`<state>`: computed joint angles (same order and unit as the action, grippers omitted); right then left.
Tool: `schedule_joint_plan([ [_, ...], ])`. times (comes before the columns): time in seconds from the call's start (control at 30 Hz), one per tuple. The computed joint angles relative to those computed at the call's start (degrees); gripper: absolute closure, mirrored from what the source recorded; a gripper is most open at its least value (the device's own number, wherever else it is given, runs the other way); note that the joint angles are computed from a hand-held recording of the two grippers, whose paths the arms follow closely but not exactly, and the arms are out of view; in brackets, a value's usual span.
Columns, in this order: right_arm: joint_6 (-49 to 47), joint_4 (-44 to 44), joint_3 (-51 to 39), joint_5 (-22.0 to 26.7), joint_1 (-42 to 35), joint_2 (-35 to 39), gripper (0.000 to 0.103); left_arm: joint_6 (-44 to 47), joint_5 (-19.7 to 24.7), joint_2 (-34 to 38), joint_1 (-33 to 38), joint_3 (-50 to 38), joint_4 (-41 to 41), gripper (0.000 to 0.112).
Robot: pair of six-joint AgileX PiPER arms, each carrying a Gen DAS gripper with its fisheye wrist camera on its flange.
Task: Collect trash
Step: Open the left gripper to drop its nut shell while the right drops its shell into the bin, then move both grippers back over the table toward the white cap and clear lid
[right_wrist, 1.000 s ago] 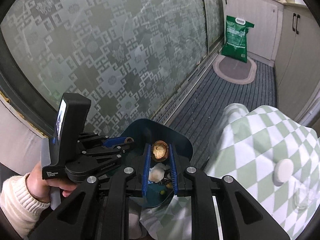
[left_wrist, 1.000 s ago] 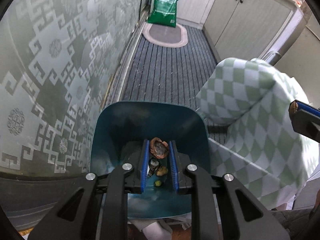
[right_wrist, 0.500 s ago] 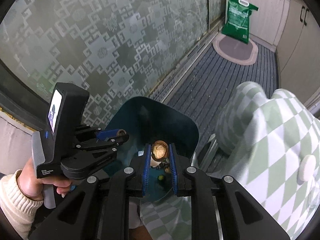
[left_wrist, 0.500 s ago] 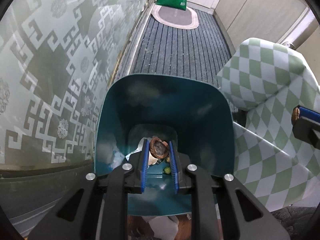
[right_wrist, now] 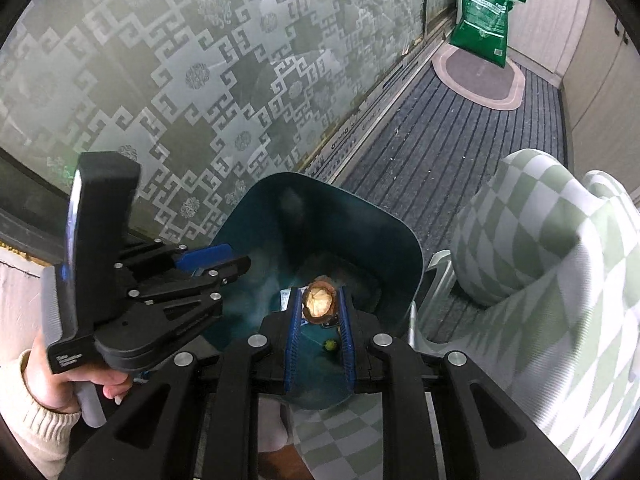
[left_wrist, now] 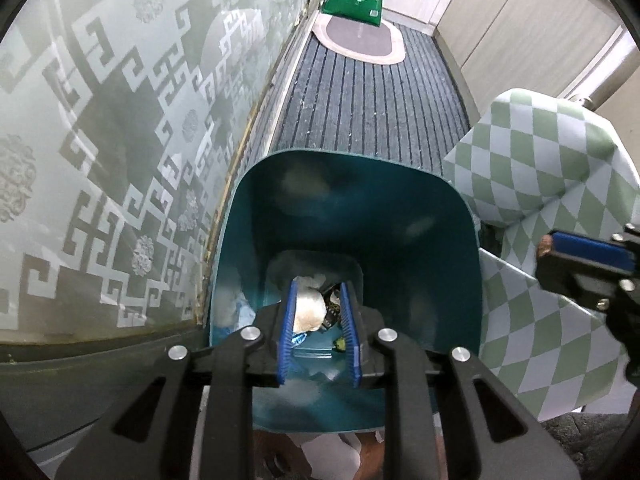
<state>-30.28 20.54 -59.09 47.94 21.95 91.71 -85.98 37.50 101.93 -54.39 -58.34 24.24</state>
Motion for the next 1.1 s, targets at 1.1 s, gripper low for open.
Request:
schedule_joint_plan([
  [1.1,-10.35,16.17,-1.42,0.78,-8.24,-5.30,0.052,-22.89,25.92,-10.85,-19.11,-11.60,33.59,0.060],
])
